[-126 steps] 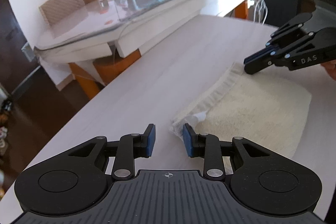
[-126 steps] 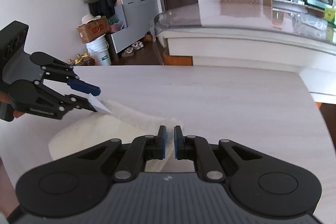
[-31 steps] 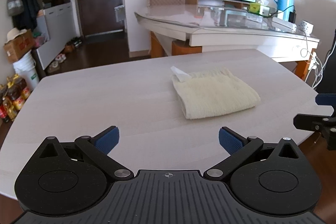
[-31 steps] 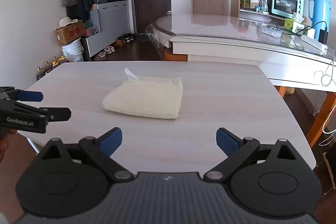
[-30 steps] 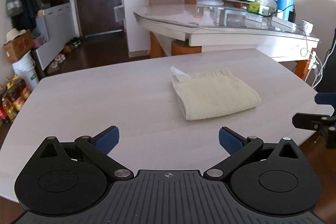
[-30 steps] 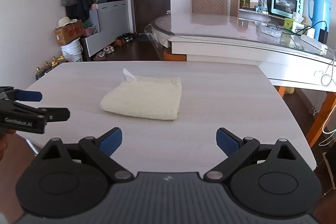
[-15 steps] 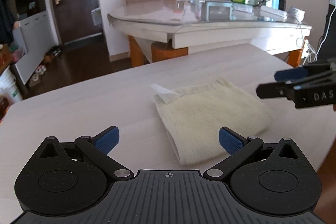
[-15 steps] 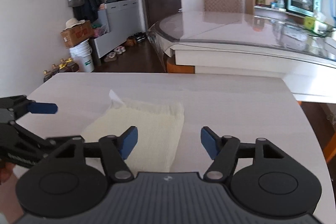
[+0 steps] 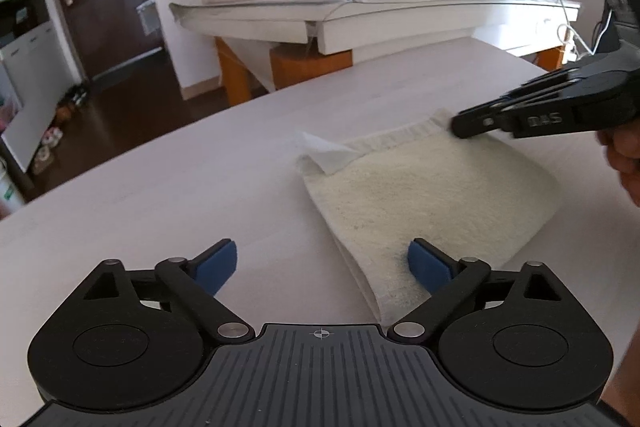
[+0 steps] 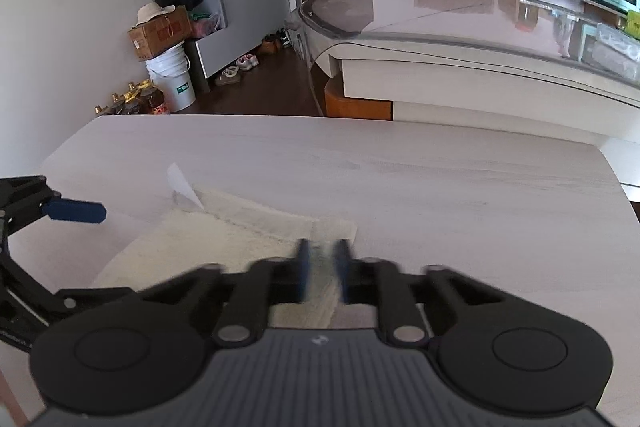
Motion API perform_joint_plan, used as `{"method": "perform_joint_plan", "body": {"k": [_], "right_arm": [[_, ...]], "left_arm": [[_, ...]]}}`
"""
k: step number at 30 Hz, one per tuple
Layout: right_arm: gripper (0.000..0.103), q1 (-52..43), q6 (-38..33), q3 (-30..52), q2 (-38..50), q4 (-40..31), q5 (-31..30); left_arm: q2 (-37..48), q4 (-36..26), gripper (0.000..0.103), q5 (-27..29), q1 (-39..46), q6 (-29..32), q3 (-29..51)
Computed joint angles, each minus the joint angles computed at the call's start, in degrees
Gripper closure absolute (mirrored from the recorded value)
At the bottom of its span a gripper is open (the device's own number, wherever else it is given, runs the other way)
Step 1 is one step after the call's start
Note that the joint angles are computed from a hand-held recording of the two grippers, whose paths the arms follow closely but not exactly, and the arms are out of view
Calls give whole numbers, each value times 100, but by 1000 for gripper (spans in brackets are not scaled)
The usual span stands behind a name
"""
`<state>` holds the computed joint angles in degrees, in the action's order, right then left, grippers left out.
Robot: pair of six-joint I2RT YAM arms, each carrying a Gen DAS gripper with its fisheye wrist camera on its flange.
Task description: Fold towel
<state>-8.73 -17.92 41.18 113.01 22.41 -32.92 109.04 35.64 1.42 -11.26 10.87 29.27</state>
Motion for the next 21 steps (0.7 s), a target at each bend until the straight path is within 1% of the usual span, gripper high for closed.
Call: {"method": "perform_joint_plan", "body": {"k": [4, 6, 7, 9, 12, 16, 19, 21], "right_arm": [[98, -290, 146, -355, -288, 79, -418], [98, -432, 264, -622, -587, 77, -597], [98, -453, 265, -806, -752, 152, -602], [98, -425, 226, -1169, -1092, 295, -651], [98, -188, 190, -1590, -1705, 245, -1011], [98, 660, -60, -2177, -2420, 173, -1272], [98, 1445, -238, -2512, -2666, 272, -1198], [98, 1946, -236, -2674, -2672, 399, -1048]], "left_arm": [[199, 59, 5, -335, 59, 320, 286], [100, -152, 6, -352, 146, 318, 381], [-46, -270, 6, -275, 225, 314, 363], [-510, -234, 6, -122, 426, 367, 70], [-1050, -240, 6, -109, 704, 434, -296], [-1677, -225, 6, -153, 1276, 662, -816], [-2037, -262, 6, -80, 1872, 793, -1170], [-2203, -308, 5, -10, 2183, 863, -1311]]}}
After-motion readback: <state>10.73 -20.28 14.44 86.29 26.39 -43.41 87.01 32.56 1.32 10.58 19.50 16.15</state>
